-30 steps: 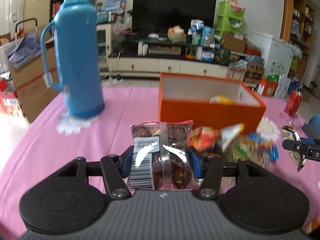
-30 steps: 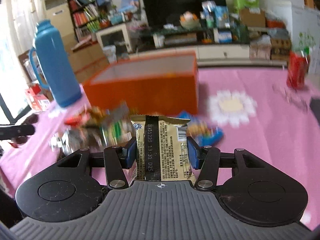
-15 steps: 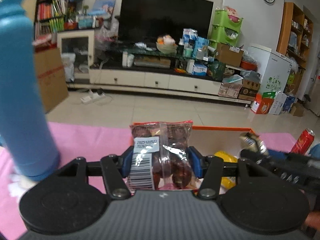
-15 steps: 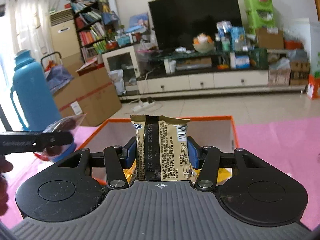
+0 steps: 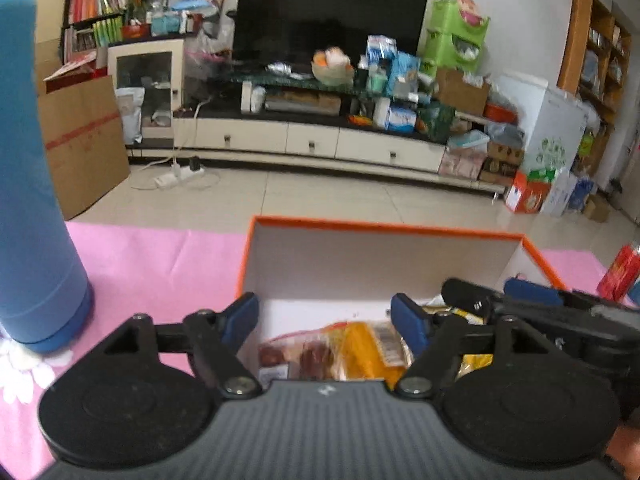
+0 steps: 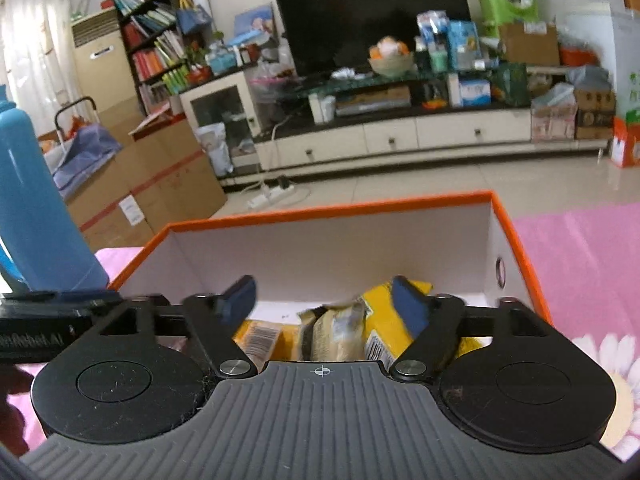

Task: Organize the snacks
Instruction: 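Return to the pile and grasp the silver snack bag with the left tool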

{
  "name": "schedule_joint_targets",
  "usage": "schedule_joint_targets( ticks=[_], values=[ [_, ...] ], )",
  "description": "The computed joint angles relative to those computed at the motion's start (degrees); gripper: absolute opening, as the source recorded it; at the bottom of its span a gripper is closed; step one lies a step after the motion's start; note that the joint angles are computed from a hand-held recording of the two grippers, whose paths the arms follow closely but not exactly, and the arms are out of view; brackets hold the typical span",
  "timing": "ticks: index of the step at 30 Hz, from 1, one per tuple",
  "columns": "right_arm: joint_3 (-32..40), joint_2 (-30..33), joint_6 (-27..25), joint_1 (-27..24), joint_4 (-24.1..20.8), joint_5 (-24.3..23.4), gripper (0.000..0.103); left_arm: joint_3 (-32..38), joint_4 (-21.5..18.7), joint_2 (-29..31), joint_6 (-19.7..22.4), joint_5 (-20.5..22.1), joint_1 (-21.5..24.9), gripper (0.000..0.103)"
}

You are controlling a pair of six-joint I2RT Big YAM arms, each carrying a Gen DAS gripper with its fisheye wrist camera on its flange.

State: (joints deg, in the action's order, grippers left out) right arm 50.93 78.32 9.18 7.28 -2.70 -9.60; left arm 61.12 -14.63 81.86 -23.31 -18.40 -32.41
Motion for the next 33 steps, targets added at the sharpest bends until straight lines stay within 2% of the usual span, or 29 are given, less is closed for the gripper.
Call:
schedule_joint_targets(
  ticks=[3, 5, 6, 7, 9, 11, 13, 15, 18, 20, 21, 23, 26, 29, 33],
  values=[
    [-0.9, -2.4, 0.1, 0.0, 0.0, -0.1, 0.084, -0.9, 0.1, -2.2, -1.4, 0.7, -0.2, 0.077],
    [-1.5, -4.8, 1.3, -0.6, -1.0, -0.9, 0.09, -2.6, 0.1, -4.6, -1.4, -1.0, -1.4, 0.085],
    [-2.2, -6.6, 2.0, -0.9, -2.0, -1.2, 0.093, -3.8, 0.1, -6.0, -1.2, -2.1, -2.2, 0.096],
    [-2.9, -8.1, 2.2, -1.3, -2.9, -1.6, 0.094, -5.4, 0.1, -7.6, -1.0, -4.0, -3.2, 0.101],
    [-5.2, -12.2, 1.1, -2.3, -4.8, -2.6, 0.095, -6.9, -1.2, -9.8, -0.8, -6.6, -5.1, 0.101],
    [-8.8, -17.5, -0.8, -3.1, -7.1, -2.0, 0.096, -9.4, -2.5, -12.9, -1.4, -7.5, -7.1, 0.101],
    [-13.4, -23.5, -2.7, -4.6, -9.2, -2.0, 0.097, -12.8, -3.9, -16.2, -3.2, -10.5, -10.1, 0.101],
    [-17.4, -29.4, -3.5, -6.5, -12.8, -2.0, 0.097, -16.6, -6.5, -19.4, -6.8, -14.2, -13.6, 0.101],
    [-20.7, -35.7, -2.9, -11.6, -21.2, -8.2, 0.097, -19.7, -10.6, -22.1, -12.6, -15.1, -17.4, 0.101],
    [-22.2, -38.4, -4.0, -15.7, -25.4, -13.2, 0.097, -20.6, -10.8, -22.7, -13.1, -14.7, -18.5, 0.101],
    [-22.5, -39.3, -5.6, -17.6, -27.3, -14.7, 0.097, -20.6, -10.8, -22.3, -12.9, -15.4, -19.0, 0.101],
    [-23.1, -39.8, -8.8, -19.6, -28.4, -14.0, 0.097, -20.1, -10.1, -21.2, -12.9, -16.9, -19.6, 0.101],
    [-23.6, -39.9, -11.9, -22.8, -28.3, -11.3, 0.098, -19.3, -5.5, -19.4, -14.0, -16.9, -19.5, 0.101],
    [-22.9, -36.8, -10.5, -27.7, -28.0, -15.1, 0.098, -16.8, 0.6, -15.4, -14.8, -14.3, -18.3, 0.097],
    [-21.3, -32.2, -7.1, -30.0, -28.2, -21.0, 0.098, -11.6, 1.5, -9.8, -15.3, -9.4, -16.1, 0.087]
  ],
)
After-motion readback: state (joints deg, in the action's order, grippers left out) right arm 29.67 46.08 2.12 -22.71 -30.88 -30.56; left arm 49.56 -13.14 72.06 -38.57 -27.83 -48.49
